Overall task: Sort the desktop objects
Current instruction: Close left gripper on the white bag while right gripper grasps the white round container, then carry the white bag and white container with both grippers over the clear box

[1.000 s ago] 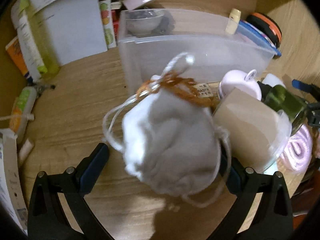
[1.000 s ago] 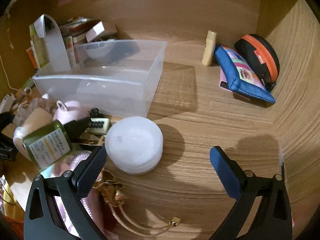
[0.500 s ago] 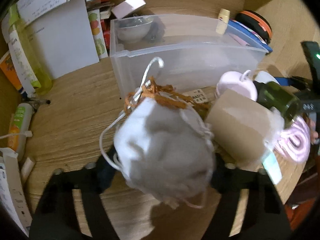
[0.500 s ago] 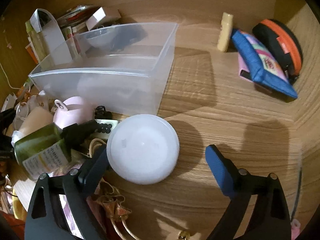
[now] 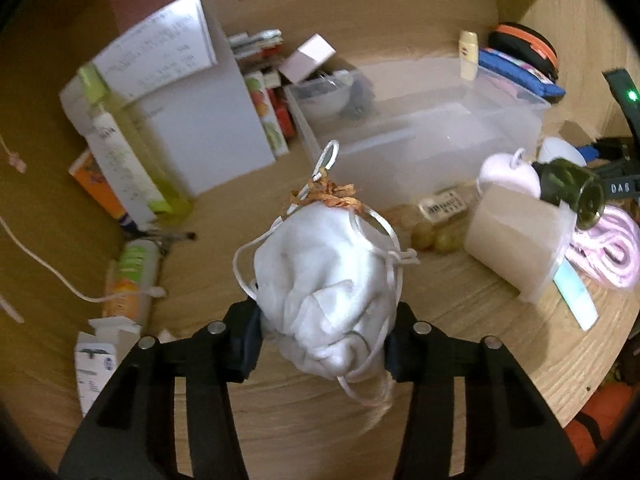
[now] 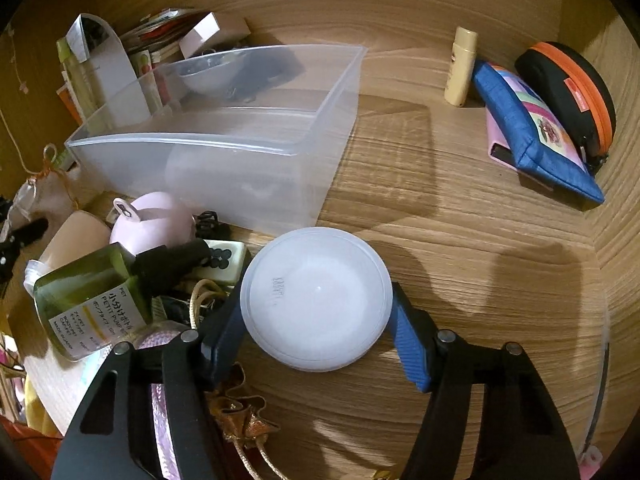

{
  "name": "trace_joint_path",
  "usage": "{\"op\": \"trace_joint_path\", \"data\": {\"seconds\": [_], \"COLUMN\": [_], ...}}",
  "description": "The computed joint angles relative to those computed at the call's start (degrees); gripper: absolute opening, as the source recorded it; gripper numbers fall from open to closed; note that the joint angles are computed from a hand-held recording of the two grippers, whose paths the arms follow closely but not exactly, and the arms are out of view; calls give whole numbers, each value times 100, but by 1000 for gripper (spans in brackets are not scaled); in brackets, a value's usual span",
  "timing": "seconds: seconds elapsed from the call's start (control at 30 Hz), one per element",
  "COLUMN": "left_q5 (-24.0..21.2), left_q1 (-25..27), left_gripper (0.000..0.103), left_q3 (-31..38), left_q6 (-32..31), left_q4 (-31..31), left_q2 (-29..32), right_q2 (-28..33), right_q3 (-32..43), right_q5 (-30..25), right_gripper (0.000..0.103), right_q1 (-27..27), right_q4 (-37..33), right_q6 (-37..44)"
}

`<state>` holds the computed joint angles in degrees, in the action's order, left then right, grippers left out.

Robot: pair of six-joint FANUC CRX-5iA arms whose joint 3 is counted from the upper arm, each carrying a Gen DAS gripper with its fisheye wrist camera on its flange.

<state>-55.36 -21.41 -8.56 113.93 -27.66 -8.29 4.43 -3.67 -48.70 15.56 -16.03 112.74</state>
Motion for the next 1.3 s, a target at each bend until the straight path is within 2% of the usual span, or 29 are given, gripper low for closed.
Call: {"op": "trace_joint_path", "data": {"seconds": [0.17, 0.33, 0.53, 0.63, 0.77, 0.9, 1.0, 1.1, 1.2, 1.3], "left_q5": [307, 776, 1064, 1017, 966, 393, 147, 149, 177, 318], "left_q1": [254, 635, 1148, 1401, 1759, 1589, 1617, 1639, 1747, 1561], "left_gripper": [46, 46, 46, 46, 46, 46, 46, 46, 46, 46], "left_q3": [-177, -455, -773, -895, -1322, -1156, -1229, -1374, -1657, -1595], "left_q6": [-130, -731, -1075, -947, -1586, -1530, -1722, -2126, -2830, -2874], "left_q4": [403, 1359, 2315, 2458, 3466, 3267, 3478, 3942, 4925, 4952], "left_q2": [-245, -489, -720, -859, -949, -690, -642, -705, -673, -563], "right_q2": [-11, -121, -302, -388, -421, -438, -469, -514, -525, -580], "right_q3": [63, 165, 252, 220, 223, 213, 199, 155, 168, 152], "right_q5": [-90, -229, -339, -326, -400, -472, -520, -496, -522, -515], "right_gripper": [63, 63, 63, 63, 63, 63, 63, 63, 63, 63], "right_q1": [-138, -313, -479, -467, -449, -442, -429, -388, -367, -358], "right_q4": [-248, -570, -906, -935, -1026, -1113, -1191, -1207, -1232, -1270], "right_q6": [128, 329, 537, 615, 686, 772, 854, 891, 885, 939]}}
